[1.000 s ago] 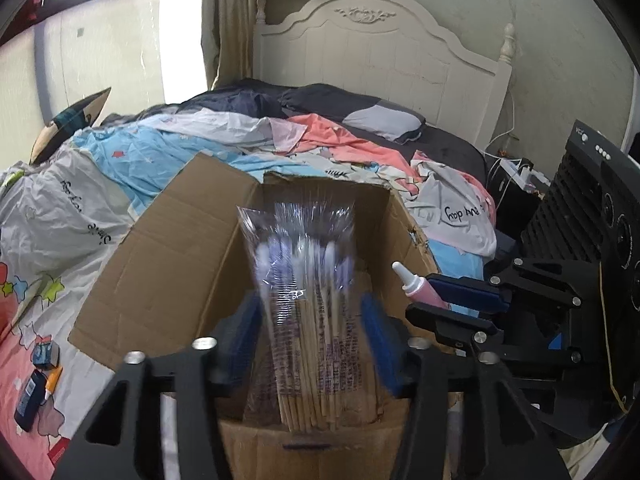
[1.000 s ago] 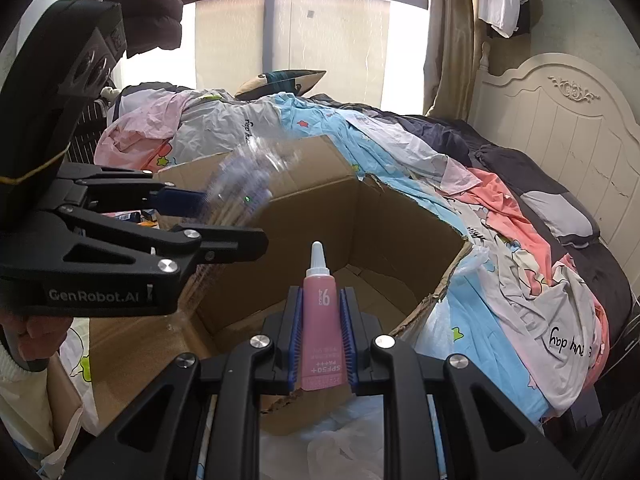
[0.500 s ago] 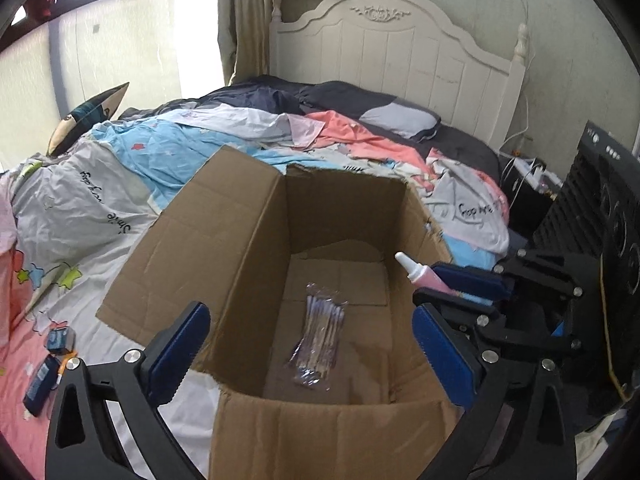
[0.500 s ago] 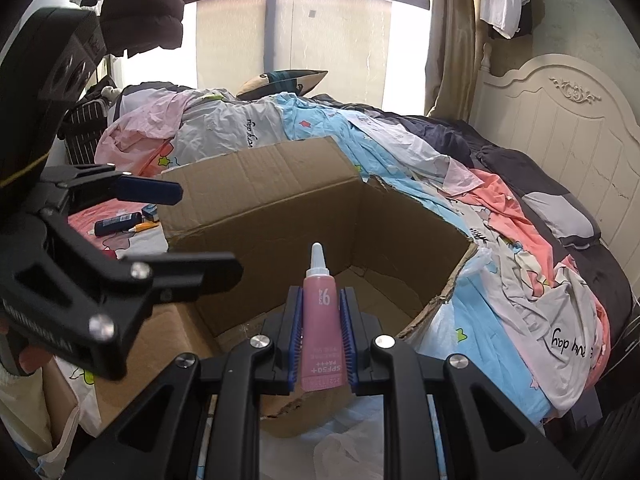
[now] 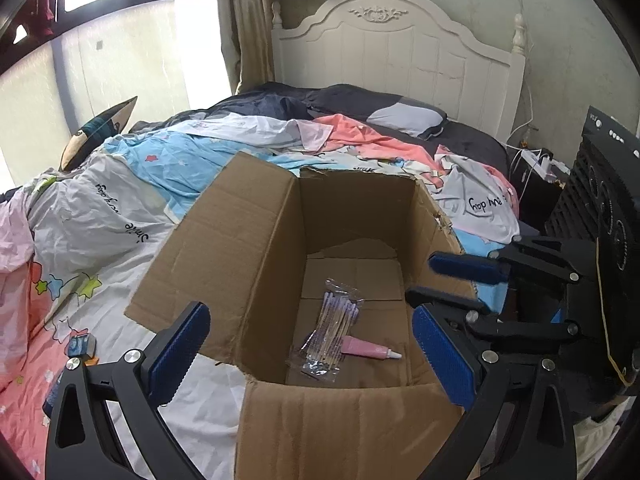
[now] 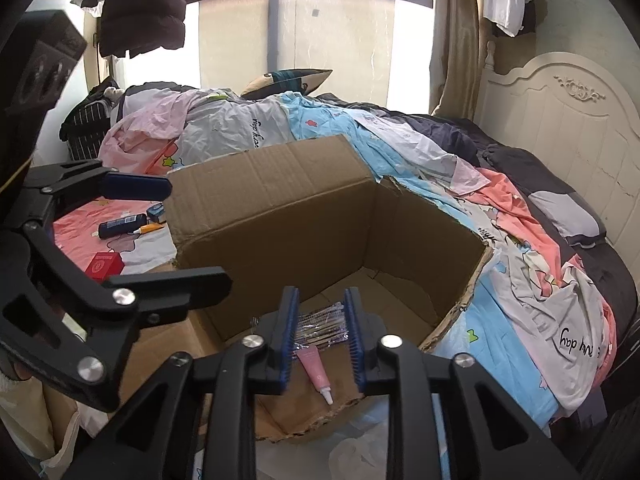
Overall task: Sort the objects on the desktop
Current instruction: 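Open the left tool to drop the swab bag while the right tool drops the pink tube into the box, then withdraw both open tools from the box back toward the red box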
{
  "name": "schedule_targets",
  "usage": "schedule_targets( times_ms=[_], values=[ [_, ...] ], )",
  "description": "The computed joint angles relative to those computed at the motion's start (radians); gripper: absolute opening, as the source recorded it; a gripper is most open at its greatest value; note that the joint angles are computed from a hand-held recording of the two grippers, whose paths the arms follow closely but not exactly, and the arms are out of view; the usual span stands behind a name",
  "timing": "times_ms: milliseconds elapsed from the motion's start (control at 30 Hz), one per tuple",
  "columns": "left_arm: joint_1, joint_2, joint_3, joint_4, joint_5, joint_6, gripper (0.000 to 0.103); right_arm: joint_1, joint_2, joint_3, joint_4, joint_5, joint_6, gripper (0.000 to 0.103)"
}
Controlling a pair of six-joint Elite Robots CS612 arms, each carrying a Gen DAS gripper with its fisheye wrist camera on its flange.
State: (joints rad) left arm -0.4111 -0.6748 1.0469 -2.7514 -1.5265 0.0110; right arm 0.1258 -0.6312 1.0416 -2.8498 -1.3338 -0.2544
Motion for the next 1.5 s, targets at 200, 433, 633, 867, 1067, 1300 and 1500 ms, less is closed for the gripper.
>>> schedule_targets(
  times_ms=[200,433,633,867,1067,1300,1500],
  values=[
    [-0.002,-0.005,0.013,-0.010,0.023,0.008,0.103,0.003,0.001,0.007,-0.028,-0.010,-0.001,0.078],
    [0.000,-0.016,0.039,-0.015,0.057,-0.009,0.103,0.006,0.004,-0.001,0.001,-0.011,0.007,0.078],
    [0.007,-0.037,0.075,-0.023,0.066,-0.031,0.103,0.009,-0.002,0.009,0.004,0.011,0.015,0.078],
    [0.011,-0.065,0.121,-0.036,0.093,-0.046,0.103,0.016,-0.018,0.031,-0.013,0.002,0.025,0.078],
    [0.014,-0.091,0.167,-0.066,0.106,-0.049,0.103,0.027,-0.035,0.058,-0.028,-0.016,0.024,0.078],
    [0.022,-0.127,0.224,-0.115,0.095,-0.063,0.103,0.044,-0.058,0.092,-0.060,-0.025,0.003,0.078],
    [0.025,-0.157,0.270,-0.130,0.109,-0.069,0.103,0.059,-0.071,0.111,-0.071,-0.033,-0.014,0.078]
  ],
)
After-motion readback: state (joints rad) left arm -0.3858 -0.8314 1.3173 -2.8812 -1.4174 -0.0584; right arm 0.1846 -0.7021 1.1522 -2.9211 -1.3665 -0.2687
